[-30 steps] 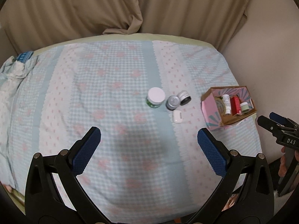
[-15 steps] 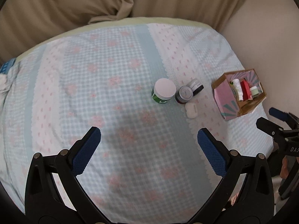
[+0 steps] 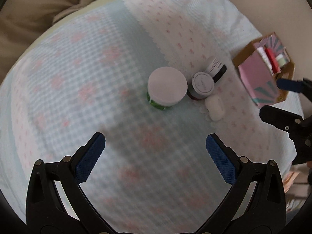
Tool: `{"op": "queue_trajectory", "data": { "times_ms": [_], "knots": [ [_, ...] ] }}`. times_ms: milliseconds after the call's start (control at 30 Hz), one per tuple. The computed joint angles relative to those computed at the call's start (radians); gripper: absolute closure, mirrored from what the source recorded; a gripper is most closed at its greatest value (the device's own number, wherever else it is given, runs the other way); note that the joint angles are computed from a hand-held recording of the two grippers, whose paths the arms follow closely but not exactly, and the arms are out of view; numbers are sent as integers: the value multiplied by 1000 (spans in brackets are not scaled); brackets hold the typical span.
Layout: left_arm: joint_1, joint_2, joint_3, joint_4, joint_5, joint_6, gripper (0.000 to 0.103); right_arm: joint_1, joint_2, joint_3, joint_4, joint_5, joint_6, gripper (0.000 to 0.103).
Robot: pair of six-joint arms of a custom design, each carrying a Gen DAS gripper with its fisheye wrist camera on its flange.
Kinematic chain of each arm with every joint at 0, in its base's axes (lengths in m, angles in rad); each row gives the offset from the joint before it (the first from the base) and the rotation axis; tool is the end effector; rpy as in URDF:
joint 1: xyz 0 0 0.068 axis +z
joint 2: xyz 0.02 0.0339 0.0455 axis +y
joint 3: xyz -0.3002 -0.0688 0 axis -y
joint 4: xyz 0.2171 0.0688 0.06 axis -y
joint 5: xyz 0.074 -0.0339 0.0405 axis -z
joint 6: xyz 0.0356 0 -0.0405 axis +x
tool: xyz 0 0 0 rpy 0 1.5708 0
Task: Organize rigid objects
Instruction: 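Lower the right tool around the silver-lidded jar while the left tool lowers onto the white-lidded green jar, then close the right tool on the silver-lidded jar while the left tool grips and lifts the green jar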
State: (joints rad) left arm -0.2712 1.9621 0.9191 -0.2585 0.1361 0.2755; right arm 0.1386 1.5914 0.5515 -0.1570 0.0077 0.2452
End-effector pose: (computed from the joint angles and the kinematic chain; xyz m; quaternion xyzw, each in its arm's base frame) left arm 0.3116 -0.0916 0.1283 0.2757 0.9495 -0.0671 0.1341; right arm 0.2257 0.0312 0.1548 0.0531 0.9811 0.0317 0.1832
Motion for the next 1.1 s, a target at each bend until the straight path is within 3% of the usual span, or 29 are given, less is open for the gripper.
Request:
{"op": "queue_trajectory", "data": {
  "times_ms": [300,400,567,667,800,967,1000,1100],
  "knots": [
    [-55,259,141,108,-24,72,4,-72,380,129,156,-113,-9,16],
    [-66,314,167,148,-20,88,5,-76,465,168,177,-125,-7,16],
    [-77,383,184,224,-15,114,9,-87,560,220,199,-135,8,17],
    [-78,419,198,254,2,105,11,-92,603,251,200,-148,23,29],
    [-84,449,209,285,12,92,12,-91,659,304,181,-149,54,31],
    [-97,478,242,294,30,44,26,-86,690,340,170,-148,90,39],
    [-97,478,239,303,44,42,33,-86,693,346,166,-149,98,41],
    [-100,478,235,315,44,38,33,-86,697,368,157,-163,109,47]
  ]
}}
